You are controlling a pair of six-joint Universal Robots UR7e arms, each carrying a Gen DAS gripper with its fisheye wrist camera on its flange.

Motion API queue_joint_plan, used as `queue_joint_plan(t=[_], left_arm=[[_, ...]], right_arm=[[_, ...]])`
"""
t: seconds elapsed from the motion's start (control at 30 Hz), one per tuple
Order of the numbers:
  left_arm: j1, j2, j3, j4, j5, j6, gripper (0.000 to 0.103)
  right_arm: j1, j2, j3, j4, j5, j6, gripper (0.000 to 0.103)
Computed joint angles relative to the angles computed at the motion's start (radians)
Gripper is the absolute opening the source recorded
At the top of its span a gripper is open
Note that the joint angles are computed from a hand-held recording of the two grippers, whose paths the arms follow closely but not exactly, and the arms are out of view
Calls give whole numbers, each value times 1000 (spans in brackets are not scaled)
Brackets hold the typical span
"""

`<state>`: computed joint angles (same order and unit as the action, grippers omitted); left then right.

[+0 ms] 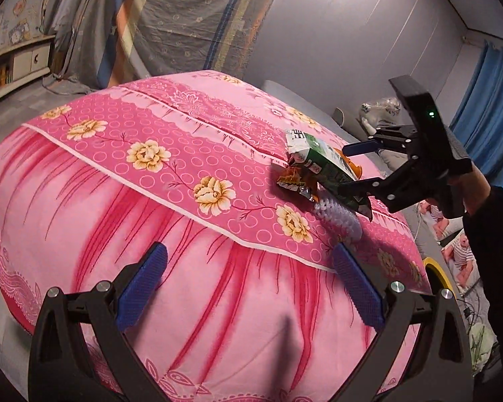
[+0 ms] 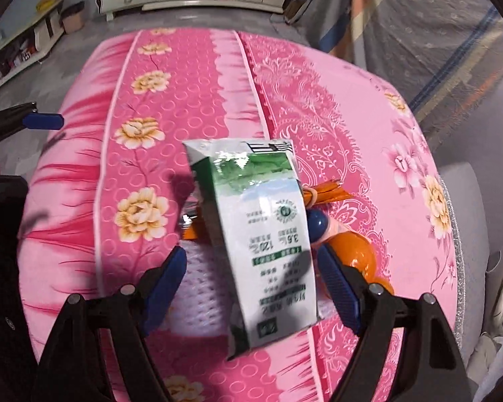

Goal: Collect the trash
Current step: 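Grasp the green-and-white milk carton on the bed with the right tool, then grasp the orange snack wrapper with the left tool while the right tool holds the carton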

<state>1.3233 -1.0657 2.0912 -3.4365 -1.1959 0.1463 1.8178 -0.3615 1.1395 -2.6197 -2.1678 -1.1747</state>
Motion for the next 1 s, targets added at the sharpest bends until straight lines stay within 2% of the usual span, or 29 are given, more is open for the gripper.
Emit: queue_joint_plan(t=[0.1, 0.2, 0.27, 0.3, 0.37, 0.47, 0.6, 0.8, 1.0], left_arm=[[8, 6, -10, 5, 4, 0, 94], [12, 12, -18, 10, 10, -2, 94], [17, 13, -22, 18, 6, -9, 94], [17, 13, -23, 21, 6, -12, 94], [17, 15, -23, 18, 9, -7, 94], [8, 17, -20, 10, 19, 3, 94], [-7, 20, -11, 2, 41, 22, 94], [-35, 22, -16, 31, 82, 60, 94], [-63, 58, -103, 124, 100, 139, 94]], right_arm=[[-2, 42, -52, 4, -20, -25, 77], [-6, 70, -95, 33, -24, -11, 77], [-11, 80, -107, 28, -5, 3, 71], [-13, 80, -117, 53, 0, 27, 63], [-16, 79, -121, 56, 8, 53, 62], [-20, 63, -85, -4, 24, 69, 61], [-31, -19, -4, -28, 130, 153, 61], [-69, -220, 211, -144, 344, 314, 61], [-142, -419, 510, -376, 527, 447, 61]])
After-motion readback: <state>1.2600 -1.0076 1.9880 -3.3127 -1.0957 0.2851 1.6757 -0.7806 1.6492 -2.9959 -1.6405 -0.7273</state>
